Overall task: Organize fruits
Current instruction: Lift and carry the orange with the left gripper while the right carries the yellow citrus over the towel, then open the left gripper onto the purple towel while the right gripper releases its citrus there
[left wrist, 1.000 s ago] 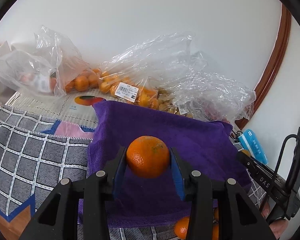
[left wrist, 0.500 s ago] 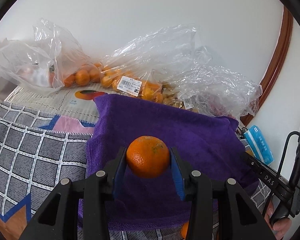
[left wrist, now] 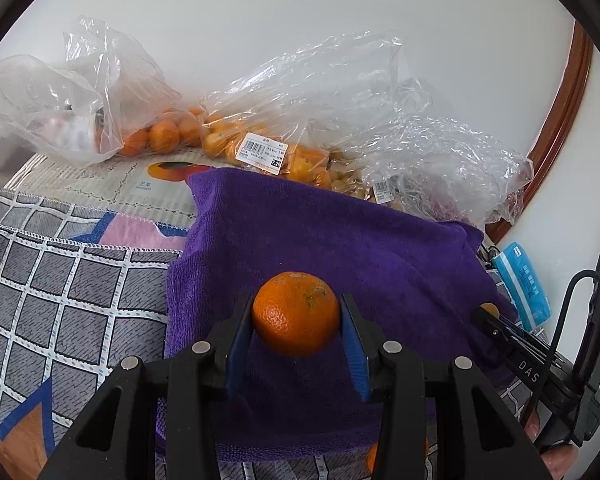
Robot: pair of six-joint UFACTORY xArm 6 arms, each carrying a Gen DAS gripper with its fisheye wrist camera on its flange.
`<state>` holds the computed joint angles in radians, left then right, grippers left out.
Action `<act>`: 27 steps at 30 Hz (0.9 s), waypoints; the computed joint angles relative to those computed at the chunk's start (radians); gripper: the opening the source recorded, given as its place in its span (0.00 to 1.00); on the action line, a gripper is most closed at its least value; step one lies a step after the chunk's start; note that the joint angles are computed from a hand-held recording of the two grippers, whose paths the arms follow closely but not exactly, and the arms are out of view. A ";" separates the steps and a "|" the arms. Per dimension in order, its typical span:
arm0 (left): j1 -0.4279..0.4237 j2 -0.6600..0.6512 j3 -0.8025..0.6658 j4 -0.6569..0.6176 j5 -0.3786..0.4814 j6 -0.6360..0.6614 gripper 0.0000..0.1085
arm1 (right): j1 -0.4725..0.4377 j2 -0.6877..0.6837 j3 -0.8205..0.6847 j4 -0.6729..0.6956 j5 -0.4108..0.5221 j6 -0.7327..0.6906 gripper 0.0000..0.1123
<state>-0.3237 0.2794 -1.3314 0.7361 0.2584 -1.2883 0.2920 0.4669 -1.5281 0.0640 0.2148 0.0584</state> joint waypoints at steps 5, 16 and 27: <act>-0.004 0.011 -0.008 -0.051 0.017 0.049 0.37 | 0.002 0.001 -0.001 -0.001 0.010 -0.001 0.26; -0.023 0.023 -0.030 -0.006 0.063 0.052 0.37 | 0.006 0.018 -0.020 -0.040 0.039 0.012 0.26; -0.029 0.024 -0.035 -0.003 0.080 0.056 0.37 | 0.007 0.013 -0.012 -0.054 0.030 0.022 0.42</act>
